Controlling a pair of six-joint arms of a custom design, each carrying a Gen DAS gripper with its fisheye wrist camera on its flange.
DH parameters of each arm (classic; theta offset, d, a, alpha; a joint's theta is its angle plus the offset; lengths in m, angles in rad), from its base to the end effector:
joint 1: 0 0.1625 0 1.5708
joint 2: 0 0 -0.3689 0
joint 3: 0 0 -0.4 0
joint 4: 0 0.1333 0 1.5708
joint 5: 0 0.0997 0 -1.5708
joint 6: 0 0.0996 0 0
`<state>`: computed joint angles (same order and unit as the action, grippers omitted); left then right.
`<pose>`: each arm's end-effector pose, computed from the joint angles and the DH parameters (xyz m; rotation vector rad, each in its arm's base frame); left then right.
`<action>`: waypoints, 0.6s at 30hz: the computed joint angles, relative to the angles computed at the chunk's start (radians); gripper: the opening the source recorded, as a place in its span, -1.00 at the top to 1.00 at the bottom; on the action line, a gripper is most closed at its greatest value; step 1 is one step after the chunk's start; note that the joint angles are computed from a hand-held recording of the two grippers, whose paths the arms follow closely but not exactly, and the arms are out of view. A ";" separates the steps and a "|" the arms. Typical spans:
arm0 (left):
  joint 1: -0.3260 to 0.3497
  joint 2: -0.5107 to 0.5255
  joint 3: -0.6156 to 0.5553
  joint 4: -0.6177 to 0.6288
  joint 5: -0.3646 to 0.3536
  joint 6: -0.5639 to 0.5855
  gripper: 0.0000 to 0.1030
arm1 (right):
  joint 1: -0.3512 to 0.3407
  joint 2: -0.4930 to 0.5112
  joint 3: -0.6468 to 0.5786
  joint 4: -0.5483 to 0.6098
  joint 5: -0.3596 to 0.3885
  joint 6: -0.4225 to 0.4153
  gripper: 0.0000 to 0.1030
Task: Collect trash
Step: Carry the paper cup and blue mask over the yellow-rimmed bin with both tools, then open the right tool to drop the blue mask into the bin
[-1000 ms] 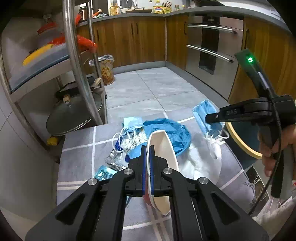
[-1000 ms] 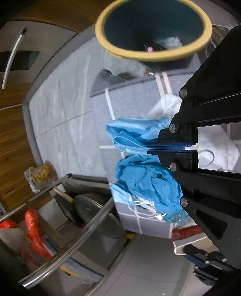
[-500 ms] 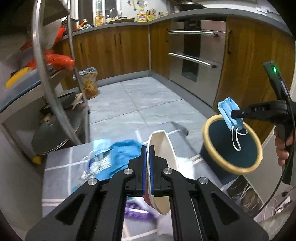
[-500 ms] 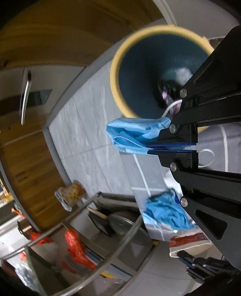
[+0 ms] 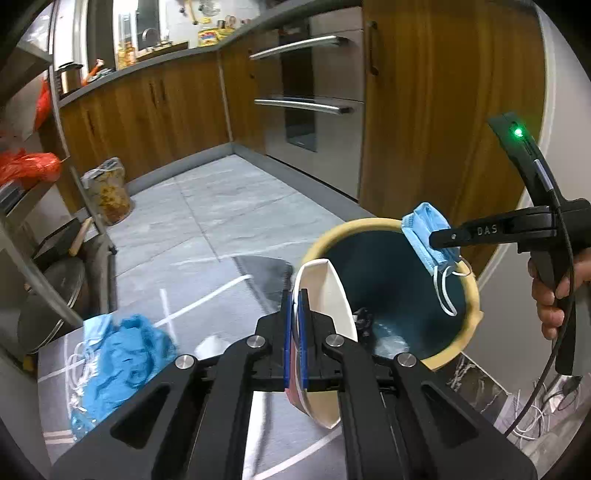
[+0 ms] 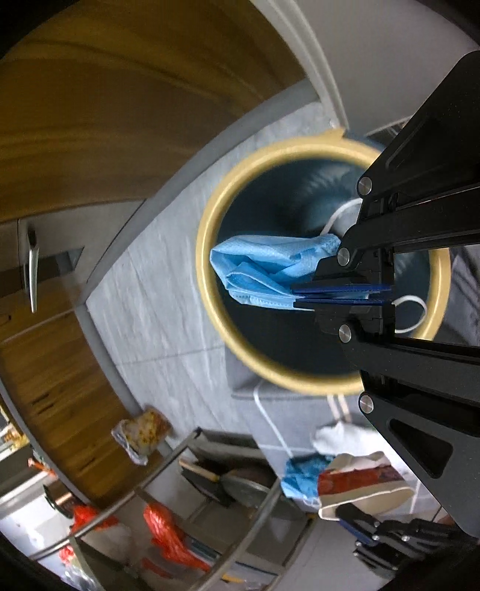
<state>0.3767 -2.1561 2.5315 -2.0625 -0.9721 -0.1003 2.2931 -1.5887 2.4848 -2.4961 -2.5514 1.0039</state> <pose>-0.1878 -0.2780 0.2532 1.3448 2.3008 -0.6196 0.2657 -0.2251 0.1665 -0.3473 -2.3200 0.9737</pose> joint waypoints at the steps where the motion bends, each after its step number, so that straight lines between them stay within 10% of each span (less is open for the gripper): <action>1: 0.000 0.013 0.003 -0.014 -0.011 0.001 0.94 | -0.003 -0.008 0.005 0.010 0.001 -0.007 0.92; 4: 0.007 0.037 0.009 -0.033 -0.023 0.016 0.94 | -0.043 -0.020 0.019 0.013 0.031 -0.056 0.90; 7: 0.029 0.063 0.003 -0.041 -0.034 0.025 0.94 | -0.094 -0.022 0.026 0.006 0.076 -0.057 0.31; 18: 0.171 0.084 -0.054 -0.045 -0.044 0.100 0.94 | -0.150 0.027 0.009 -0.110 0.092 -0.165 0.22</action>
<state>0.5479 -2.0720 2.4770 -2.1076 -1.0162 -0.0004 2.1429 -1.5615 2.4937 -2.6061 -2.4598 0.8387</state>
